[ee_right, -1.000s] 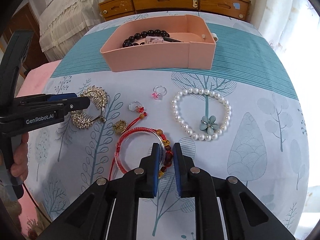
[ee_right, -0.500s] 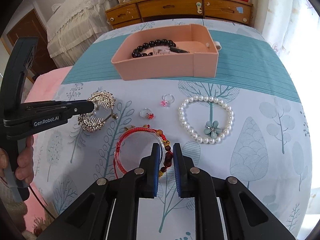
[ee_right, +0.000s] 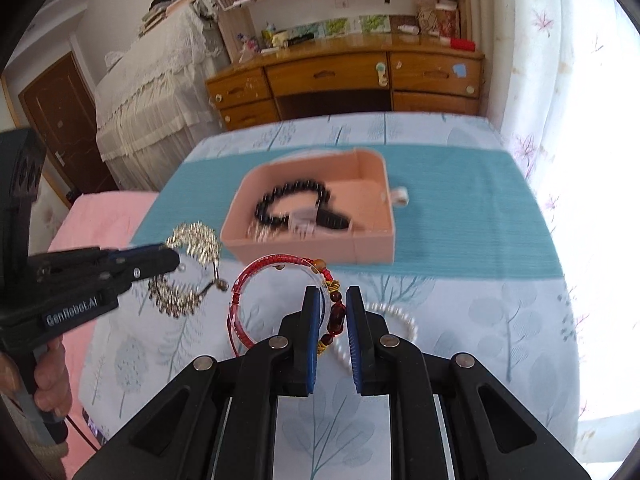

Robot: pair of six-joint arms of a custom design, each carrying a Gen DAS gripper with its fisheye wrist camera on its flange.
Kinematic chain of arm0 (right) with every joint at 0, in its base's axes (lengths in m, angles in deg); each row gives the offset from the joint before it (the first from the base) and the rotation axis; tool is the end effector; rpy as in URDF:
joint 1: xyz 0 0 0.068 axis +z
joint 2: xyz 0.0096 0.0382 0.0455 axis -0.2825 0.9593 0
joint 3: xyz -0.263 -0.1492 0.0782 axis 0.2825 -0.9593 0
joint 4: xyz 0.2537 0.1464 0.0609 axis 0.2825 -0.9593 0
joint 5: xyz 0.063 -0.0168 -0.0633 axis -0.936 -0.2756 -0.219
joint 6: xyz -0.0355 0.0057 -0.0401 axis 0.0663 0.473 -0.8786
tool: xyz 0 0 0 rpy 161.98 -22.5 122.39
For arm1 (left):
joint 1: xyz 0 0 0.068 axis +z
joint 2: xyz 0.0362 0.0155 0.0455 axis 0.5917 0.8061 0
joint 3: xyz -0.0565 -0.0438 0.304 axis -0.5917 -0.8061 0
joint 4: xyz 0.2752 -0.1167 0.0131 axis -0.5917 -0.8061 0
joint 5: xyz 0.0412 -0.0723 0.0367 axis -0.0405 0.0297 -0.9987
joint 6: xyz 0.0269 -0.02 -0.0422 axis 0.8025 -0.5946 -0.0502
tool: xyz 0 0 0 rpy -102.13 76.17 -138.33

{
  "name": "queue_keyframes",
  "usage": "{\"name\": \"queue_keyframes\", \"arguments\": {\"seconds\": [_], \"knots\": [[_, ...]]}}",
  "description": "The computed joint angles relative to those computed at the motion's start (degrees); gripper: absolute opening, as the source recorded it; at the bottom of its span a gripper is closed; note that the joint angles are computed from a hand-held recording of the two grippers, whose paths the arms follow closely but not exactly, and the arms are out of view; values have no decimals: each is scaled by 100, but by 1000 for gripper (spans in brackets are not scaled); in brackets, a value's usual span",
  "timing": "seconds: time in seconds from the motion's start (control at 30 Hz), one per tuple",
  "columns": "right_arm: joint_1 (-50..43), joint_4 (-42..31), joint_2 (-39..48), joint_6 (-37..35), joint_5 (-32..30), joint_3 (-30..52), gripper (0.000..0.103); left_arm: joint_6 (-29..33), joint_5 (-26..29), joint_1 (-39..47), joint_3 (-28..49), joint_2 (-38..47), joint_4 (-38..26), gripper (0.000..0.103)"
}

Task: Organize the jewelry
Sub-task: 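Lower the gold brooch and red bracelet into the pink box, open both tools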

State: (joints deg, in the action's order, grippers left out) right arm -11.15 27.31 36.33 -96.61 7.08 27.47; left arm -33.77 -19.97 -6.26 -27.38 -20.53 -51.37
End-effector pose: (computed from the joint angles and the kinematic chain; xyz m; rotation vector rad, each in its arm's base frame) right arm 0.1737 0.0274 0.2751 -0.5871 2.4855 0.3514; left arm 0.1830 -0.1517 0.2754 -0.2192 2.5369 -0.1500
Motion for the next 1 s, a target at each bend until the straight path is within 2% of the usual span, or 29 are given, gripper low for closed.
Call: {"name": "queue_keyframes", "arguments": {"seconds": [0.3, 0.6, 0.83, 1.0], "knots": [[-13, 224, 411, 266, -178, 1021, 13, 343, -283, 201, 766, 118, -294, 8], [387, 317, 745, 598, 36, 1749, 13, 546, -502, 269, 1250, 327, -441, 8], [616, 320, 1459, 1021, 137, 2321, 13, 707, -317, 697, 1265, 673, -152, 8], [719, 599, 2062, 1345, 318, 2481, 13, 857, -78, 1136, 1174, 1054, 236, 8]]}}
